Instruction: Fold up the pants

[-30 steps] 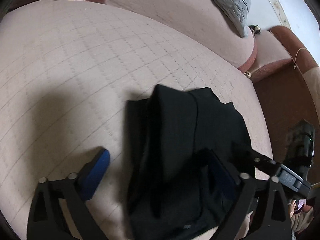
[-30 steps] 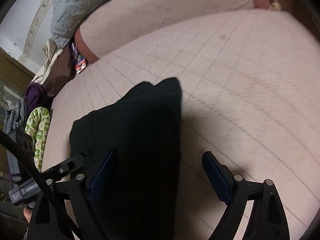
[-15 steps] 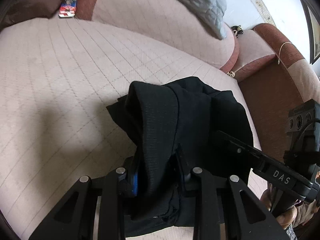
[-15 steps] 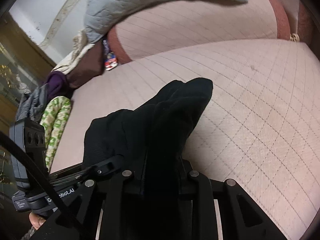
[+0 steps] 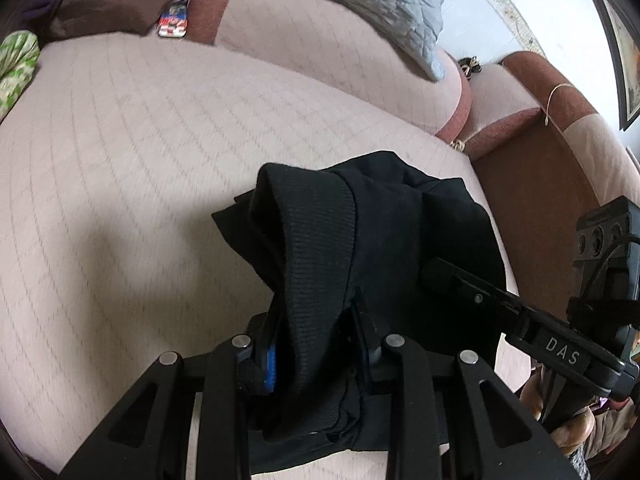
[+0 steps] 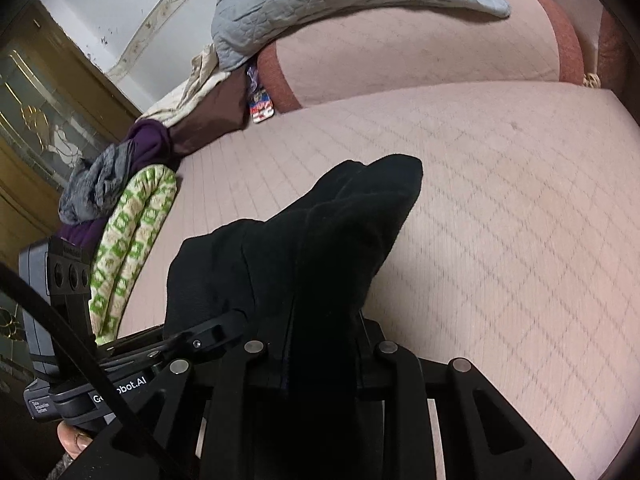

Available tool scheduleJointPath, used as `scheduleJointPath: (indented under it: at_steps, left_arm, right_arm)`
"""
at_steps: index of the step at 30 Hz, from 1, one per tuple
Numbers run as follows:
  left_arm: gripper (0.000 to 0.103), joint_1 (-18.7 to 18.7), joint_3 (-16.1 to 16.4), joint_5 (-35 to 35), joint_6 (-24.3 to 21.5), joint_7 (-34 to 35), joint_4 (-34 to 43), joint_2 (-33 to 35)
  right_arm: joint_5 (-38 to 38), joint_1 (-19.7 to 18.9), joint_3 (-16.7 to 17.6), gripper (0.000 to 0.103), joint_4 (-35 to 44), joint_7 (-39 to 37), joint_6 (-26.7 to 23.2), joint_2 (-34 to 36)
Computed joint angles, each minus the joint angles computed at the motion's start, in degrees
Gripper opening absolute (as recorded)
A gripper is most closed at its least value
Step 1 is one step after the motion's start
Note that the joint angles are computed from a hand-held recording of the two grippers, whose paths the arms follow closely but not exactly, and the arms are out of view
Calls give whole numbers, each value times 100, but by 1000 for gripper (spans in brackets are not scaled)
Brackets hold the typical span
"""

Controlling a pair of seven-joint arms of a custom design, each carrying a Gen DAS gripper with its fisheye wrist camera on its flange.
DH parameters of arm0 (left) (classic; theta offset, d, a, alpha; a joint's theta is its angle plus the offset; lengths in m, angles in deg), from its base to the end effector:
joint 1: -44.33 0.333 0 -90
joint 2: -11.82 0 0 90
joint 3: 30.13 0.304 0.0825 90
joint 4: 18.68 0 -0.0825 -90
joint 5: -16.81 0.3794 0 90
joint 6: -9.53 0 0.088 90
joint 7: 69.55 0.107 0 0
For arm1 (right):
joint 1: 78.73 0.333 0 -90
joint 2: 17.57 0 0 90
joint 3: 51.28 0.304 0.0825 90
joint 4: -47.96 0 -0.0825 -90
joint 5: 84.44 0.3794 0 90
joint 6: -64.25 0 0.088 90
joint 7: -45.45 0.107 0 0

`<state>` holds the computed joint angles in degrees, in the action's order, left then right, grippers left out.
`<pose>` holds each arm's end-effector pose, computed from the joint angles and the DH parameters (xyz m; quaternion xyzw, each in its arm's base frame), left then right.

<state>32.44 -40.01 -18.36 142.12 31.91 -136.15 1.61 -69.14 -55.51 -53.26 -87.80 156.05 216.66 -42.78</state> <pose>0.4964 -0.2159 0.5555 0.5752 -0.7508 0.3199 0.0550 0.4378 0.1601 0.5651 -0.5950 0.7140 -0.0463 0.3661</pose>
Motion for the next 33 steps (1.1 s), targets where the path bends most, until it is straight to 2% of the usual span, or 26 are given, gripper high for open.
scheduleJointPath:
  at_steps: [7, 11, 16, 19, 24, 28, 30, 31, 32, 33]
  left_arm:
    - [28, -93, -16, 58, 62, 41, -600, -467]
    - [28, -111, -33, 168, 117, -15, -525, -375]
    - [28, -57, -71, 426, 265, -126, 123, 221]
    - [28, 0, -109, 646, 224, -350, 755, 812]
    - [28, -29, -216, 1278, 191, -768, 1909, 1921]
    - [30, -8, -262, 1381, -57, -849, 2833, 2806]
    - [35, -19, -221, 1522, -203, -1048, 3147, 3149]
    - [40, 47, -254, 1423, -209, -1025, 3164, 3212]
    - [47, 178, -331, 1164, -212, -901, 3115, 3226]
    - [48, 338, -408, 834, -285, -765, 3045, 3215]
  right_arm:
    - [49, 138, 29, 23, -587, 199, 32, -481]
    - [-11, 161, -28, 23, -568, 204, 64, -443]
    - [-80, 73, -111, 23, -112, 79, 176, 25]
    - [-112, -65, -134, 23, 347, -21, 163, 503]
    - [-146, -434, -98, 23, 1246, -285, -62, 1442]
    - [101, -761, -31, 24, 1757, -606, -161, 2076]
    - [217, -954, 10, 30, 1989, -714, -371, 2400]
    - [108, -1053, 46, 44, 2024, -552, -436, 2494]
    - [130, -1142, 72, 50, 1970, -438, -411, 2529]
    - [239, -1221, 90, 58, 1840, -393, -297, 2496]
